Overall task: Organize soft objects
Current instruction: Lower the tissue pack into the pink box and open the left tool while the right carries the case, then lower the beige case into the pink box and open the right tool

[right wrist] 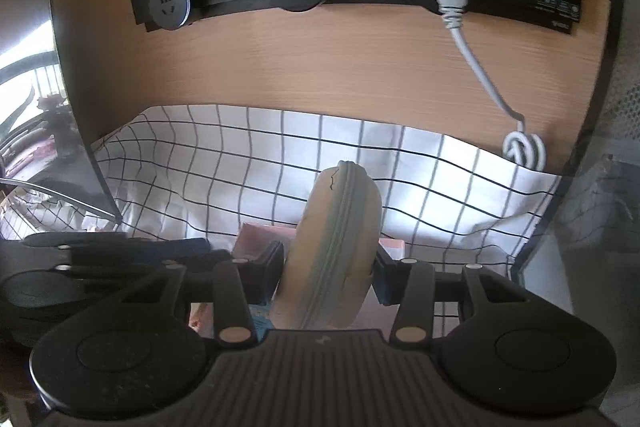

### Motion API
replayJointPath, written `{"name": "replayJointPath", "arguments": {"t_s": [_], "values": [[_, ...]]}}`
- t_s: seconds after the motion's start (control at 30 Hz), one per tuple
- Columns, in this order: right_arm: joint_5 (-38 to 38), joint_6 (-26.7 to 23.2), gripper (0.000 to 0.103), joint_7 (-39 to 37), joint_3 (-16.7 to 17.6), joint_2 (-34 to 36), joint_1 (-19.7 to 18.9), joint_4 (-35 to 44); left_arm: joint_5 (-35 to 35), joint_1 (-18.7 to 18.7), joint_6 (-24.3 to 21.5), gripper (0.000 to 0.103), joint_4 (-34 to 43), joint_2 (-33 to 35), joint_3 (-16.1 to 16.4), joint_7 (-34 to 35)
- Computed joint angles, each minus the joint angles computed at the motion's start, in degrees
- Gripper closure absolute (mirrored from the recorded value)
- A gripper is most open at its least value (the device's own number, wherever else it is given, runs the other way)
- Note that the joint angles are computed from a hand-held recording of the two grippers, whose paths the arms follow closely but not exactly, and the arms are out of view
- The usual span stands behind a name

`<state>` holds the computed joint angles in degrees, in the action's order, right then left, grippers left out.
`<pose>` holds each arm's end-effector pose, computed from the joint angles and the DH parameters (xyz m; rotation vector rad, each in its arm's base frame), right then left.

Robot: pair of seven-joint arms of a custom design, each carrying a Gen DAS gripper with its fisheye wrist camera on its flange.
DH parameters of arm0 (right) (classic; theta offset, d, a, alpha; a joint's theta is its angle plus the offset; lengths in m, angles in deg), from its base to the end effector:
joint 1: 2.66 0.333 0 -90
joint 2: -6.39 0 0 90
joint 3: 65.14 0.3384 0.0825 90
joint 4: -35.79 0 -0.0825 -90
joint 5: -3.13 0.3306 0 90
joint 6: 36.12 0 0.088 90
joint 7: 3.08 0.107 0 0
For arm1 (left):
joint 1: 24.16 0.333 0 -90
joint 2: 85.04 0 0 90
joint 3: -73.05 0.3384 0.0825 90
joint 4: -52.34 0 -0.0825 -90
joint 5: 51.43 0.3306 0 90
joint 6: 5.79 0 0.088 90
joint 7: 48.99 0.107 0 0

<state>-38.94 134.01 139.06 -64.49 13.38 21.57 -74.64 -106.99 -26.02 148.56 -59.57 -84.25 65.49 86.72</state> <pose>0.5115 0.2873 0.5694 -1.7360 1.4340 -0.6540 0.5523 -0.0636 0.5841 -1.6125 2.0147 -1.2924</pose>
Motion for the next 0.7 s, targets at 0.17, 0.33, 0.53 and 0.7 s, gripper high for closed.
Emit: {"name": "replayJointPath", "arguments": {"t_s": [0.17, 0.33, 0.53, 0.7], "values": [[16.13, 7.39, 0.052, -12.38, 5.12, 2.32, -3.65, -0.64, -2.67, 1.69, 0.20, 0.076, -4.58, -3.94, 2.53, -0.57], [2.29, 6.03, 0.048, 3.61, -8.56, 3.37, 8.50, 2.45, 0.08, 4.34, 0.44, 0.076, -10.07, -7.88, 6.28, -3.89], [-14.90, 3.17, 0.043, 19.02, -10.88, 2.06, 11.29, 3.06, 4.83, 8.10, 3.53, 0.076, -16.60, -11.47, 10.65, -7.43], [-22.06, -2.65, 0.041, 21.79, -7.32, 3.37, 11.79, 6.02, 5.21, 9.81, 6.63, 0.076, -20.51, -13.35, 14.30, -7.76]]}}
